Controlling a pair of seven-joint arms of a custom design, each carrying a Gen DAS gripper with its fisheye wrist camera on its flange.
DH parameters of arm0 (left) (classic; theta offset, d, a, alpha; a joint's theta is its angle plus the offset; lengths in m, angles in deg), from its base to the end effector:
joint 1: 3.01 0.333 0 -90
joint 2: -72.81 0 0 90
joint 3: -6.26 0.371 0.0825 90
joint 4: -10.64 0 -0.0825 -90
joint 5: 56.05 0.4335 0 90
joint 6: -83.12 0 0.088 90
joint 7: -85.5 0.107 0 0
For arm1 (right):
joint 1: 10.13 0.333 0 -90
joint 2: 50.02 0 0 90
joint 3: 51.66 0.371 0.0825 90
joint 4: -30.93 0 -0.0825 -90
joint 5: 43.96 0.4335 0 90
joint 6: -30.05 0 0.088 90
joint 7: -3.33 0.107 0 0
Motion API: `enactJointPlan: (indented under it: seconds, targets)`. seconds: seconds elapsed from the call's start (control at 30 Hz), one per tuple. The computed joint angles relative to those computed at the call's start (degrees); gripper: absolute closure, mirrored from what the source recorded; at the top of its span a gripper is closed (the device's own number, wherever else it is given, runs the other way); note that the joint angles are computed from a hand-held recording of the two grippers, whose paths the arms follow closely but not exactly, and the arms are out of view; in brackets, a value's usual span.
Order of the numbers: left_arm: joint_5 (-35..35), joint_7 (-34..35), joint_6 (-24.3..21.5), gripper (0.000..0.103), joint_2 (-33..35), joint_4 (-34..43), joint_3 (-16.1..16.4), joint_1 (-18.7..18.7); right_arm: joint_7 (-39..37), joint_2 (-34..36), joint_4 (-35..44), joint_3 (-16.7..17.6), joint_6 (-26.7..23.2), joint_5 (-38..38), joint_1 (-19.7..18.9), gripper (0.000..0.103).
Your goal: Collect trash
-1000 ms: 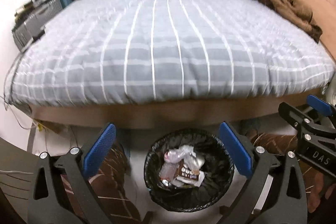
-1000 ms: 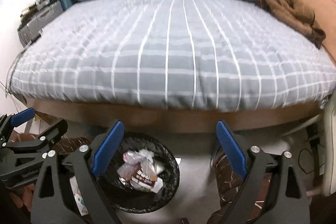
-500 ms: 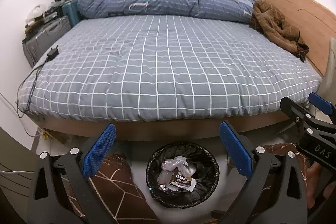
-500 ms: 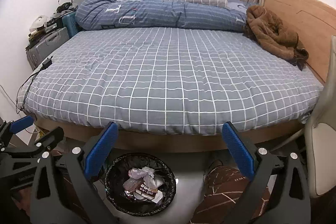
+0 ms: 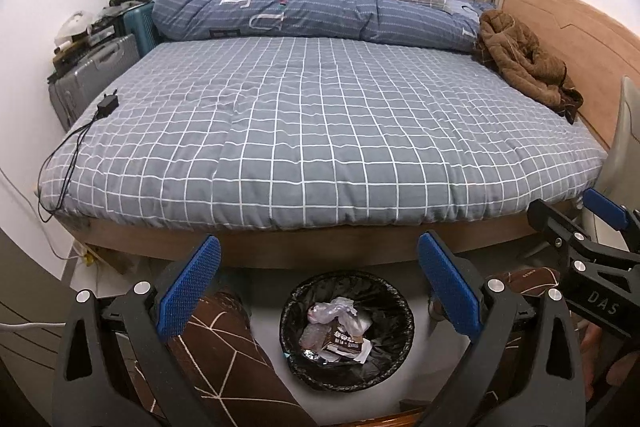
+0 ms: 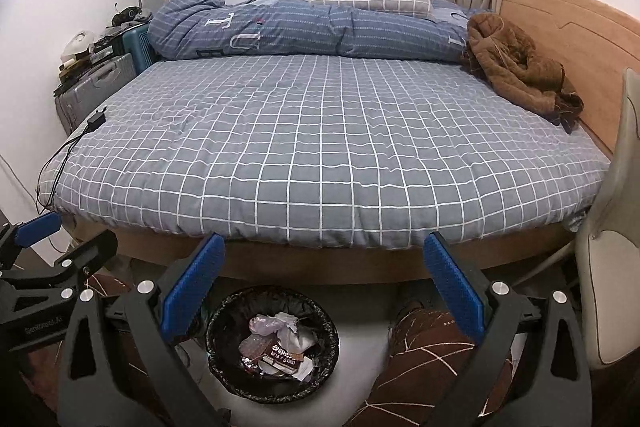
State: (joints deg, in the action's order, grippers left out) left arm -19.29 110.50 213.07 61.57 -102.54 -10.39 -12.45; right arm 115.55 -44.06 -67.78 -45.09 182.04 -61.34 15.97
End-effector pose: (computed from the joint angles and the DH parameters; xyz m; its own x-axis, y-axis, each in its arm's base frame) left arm 0.5224 -0.2552 0.6515 0.3525 -0.9356 0.0207 -0.6603 -0.2643 -0.7029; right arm 0.5860 0.3804 0.6549 0.3765 -0.9264 -0.0076 -0.6120 -0.2426 -0.7527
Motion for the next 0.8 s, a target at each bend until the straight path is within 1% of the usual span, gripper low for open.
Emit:
enactJointPlan:
  seconds: [0.8]
  targets:
    - [0.4,0.0,-0.4,0.006,-0.2,-0.4,0.0,-0.1,0.0,0.4,0.0,0.0,-0.7,0.5,0.3,0.008]
